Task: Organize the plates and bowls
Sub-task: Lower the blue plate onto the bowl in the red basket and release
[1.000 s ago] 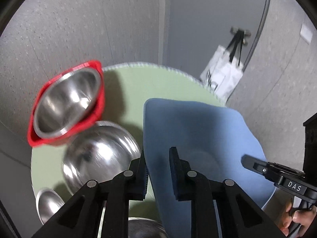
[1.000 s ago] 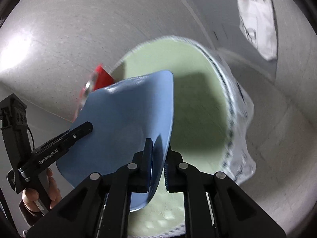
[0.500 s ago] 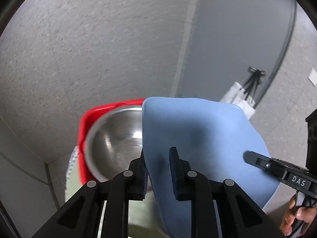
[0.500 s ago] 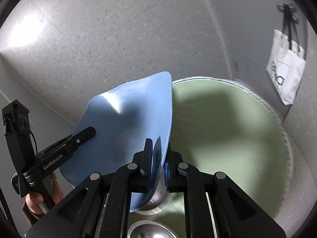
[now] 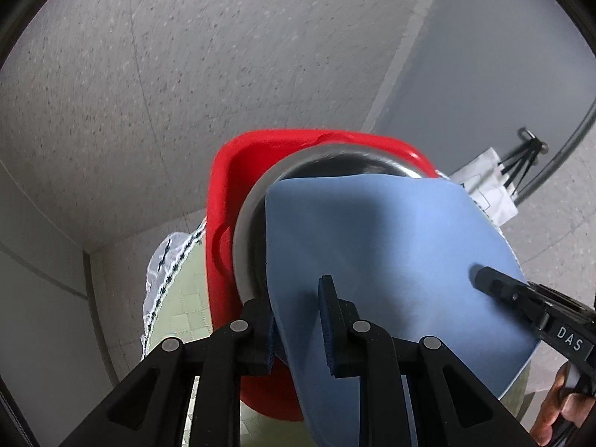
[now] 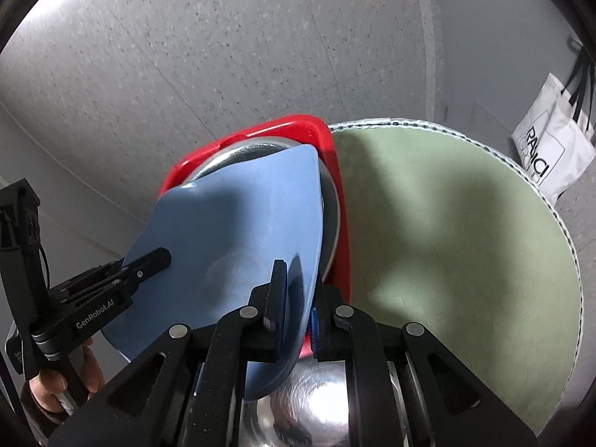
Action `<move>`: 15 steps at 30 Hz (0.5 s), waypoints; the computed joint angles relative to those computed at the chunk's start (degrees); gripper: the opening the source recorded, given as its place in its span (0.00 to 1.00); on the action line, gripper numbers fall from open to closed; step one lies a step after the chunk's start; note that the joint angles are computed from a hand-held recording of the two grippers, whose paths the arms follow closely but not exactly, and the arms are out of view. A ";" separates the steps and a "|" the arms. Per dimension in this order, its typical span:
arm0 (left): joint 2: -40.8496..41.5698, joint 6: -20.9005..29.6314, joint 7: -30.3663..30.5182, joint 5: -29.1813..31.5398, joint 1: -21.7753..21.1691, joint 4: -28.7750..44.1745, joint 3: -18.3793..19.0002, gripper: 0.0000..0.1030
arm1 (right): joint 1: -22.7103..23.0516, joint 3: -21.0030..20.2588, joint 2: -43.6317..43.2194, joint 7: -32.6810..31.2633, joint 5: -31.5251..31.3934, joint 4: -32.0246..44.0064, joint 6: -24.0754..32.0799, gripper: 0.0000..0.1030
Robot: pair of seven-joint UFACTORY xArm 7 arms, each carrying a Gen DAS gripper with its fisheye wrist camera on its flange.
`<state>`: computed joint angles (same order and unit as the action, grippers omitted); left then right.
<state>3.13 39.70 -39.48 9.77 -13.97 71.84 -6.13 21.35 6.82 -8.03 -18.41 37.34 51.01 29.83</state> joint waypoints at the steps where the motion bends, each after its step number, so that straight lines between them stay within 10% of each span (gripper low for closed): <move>1: 0.55 -0.17 0.30 -0.44 0.10 0.43 0.05 0.16 | 0.00 0.43 0.37 0.65 -1.28 0.17 -0.39 0.13; 6: 2.53 -0.31 0.52 -0.86 0.27 2.70 0.60 0.20 | 0.49 1.26 1.37 2.26 -4.16 0.45 -2.54 0.18; 11: 0.32 -2.10 0.46 -0.86 0.38 0.09 0.71 0.36 | 1.17 1.09 -0.03 0.51 -1.98 -0.38 -3.64 0.60; 15: -2.55 -2.60 -3.58 3.08 0.31 -2.31 0.29 0.51 | 1.76 0.05 -1.05 -1.07 0.72 -0.71 -3.41 0.61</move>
